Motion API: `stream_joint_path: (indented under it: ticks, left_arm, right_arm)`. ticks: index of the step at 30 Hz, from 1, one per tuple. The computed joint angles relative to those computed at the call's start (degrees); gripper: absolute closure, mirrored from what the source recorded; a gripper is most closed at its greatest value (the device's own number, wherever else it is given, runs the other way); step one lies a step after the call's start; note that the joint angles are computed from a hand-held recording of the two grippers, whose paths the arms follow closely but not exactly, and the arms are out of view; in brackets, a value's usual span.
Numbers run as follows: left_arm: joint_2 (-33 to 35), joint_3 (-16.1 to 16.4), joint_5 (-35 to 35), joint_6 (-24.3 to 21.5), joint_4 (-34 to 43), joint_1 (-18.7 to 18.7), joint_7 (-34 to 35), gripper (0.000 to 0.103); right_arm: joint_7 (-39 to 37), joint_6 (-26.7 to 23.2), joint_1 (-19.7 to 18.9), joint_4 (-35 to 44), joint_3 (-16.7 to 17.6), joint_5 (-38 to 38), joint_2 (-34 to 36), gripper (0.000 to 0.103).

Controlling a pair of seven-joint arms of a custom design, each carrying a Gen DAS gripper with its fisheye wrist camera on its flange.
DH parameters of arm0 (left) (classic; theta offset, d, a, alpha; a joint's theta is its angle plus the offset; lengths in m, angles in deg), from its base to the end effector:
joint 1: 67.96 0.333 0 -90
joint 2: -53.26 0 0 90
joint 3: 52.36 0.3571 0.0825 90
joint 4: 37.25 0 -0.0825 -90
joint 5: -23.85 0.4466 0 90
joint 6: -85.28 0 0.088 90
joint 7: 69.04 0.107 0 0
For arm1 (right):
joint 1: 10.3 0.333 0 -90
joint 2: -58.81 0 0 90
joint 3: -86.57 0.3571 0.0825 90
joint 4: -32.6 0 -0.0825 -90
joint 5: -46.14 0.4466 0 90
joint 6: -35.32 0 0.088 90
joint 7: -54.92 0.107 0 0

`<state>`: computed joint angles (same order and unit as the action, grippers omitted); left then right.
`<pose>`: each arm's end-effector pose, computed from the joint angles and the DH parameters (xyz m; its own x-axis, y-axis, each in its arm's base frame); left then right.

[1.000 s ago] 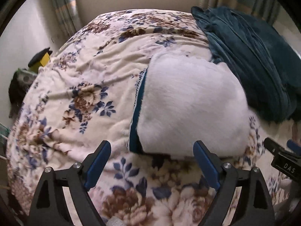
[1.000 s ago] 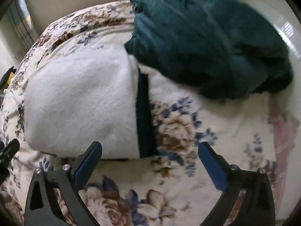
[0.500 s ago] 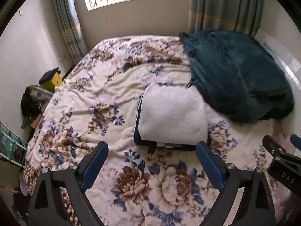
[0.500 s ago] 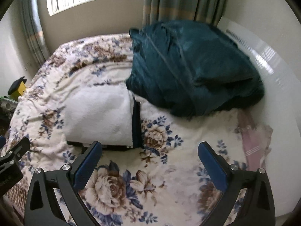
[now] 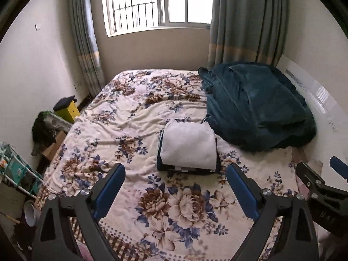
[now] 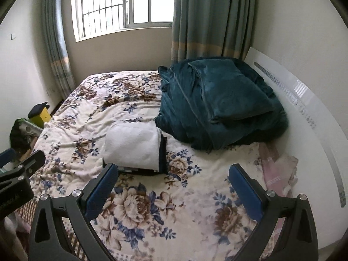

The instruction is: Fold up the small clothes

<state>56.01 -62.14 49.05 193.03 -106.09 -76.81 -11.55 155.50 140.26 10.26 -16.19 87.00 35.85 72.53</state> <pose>0.6075 -0.1663 0.8775 0.2574 -0.9658 -0.0312 -0.7057 -0.1658 -0.6888 0.6213 0.2217 0.9212 0.1468 -0.9887 0.0308 -0.7140 -0.1274 -0.6885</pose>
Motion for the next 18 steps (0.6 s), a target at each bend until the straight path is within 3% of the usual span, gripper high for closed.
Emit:
stream_joint_path:
  ticks: [7,10,13,18]
  left_arm:
    - [-2.7,-1.0,1.1,-1.1,-0.1,-0.8,0.0,0.008]
    - [-2.8,-1.3,0.9,-3.6,1.0,-1.0,-0.2,0.008]
    - [-2.9,-1.4,0.1,-5.3,1.8,-1.1,-0.5,0.000]
    - [-1.4,-1.8,2.9,-8.7,4.6,-2.0,-1.0,0.000]
  right_arm:
    - [-0.4,-1.1,-0.9,-0.9,0.7,1.1,-4.5,0.000]
    - [-0.5,-1.3,-1.2,-0.9,1.1,1.1,-5.5,0.000]
    - [-1.0,-3.2,-1.2,1.4,1.3,1.4,-4.7,0.000]
    - [-3.1,-7.9,-1.2,9.6,1.2,2.9,-0.5,0.000]
